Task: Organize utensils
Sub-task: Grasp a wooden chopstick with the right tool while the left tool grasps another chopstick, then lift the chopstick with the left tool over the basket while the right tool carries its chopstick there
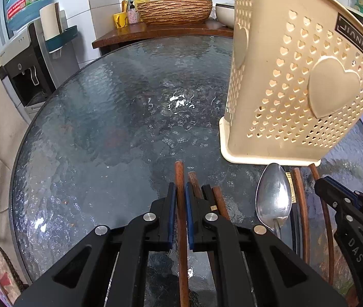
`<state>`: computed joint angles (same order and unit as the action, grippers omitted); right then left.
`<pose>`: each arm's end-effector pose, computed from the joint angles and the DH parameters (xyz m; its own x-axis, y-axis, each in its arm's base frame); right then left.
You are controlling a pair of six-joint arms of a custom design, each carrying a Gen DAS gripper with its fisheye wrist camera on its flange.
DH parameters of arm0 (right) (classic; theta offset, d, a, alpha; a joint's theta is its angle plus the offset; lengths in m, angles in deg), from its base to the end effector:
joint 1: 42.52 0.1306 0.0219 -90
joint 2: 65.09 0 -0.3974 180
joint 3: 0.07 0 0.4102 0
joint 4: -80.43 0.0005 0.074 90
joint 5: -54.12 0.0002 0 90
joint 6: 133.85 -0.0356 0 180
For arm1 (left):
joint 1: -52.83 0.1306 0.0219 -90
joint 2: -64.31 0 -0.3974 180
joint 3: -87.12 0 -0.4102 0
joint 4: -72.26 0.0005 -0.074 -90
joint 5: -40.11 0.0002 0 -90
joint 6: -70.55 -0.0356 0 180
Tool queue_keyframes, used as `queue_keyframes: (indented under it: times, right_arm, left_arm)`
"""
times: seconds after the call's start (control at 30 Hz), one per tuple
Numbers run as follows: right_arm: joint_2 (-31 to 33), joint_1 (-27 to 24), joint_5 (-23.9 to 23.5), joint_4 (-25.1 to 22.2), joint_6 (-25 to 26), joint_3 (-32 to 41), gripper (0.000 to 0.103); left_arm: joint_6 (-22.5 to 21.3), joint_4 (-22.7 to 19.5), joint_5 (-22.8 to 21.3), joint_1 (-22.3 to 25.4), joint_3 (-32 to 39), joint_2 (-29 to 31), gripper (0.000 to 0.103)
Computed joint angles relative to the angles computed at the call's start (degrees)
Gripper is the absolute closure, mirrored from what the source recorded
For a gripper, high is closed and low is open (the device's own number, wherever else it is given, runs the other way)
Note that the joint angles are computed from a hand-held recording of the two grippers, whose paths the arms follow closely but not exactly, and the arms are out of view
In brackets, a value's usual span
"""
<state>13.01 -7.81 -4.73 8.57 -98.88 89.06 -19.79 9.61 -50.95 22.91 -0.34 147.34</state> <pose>0.3341 0.2084 0.5066 -0.6409 0.4092 -0.6495 0.4277 0.8929 0.1405 0.3847 -0.2212 0.5050 -0.6906 0.4043 -0.5998 0.4932 0.8697 0.0184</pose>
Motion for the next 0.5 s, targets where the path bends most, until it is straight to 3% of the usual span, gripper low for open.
queue_keyframes:
  times: [0.3, 0.5]
  right_arm:
    - [-5.57, -0.87, -4.43, 8.25, 4.45, -3.04, 0.095]
    - [-7.99, 0.51, -3.85, 11.03, 8.72, -1.50, 0.095]
  left_arm:
    - [0.41, 0.38, 4.83, 2.99, 1.47, -0.85, 0.096]
    - [-0.09, 1.16, 10.45, 5.29, 3.27, -3.03, 0.096]
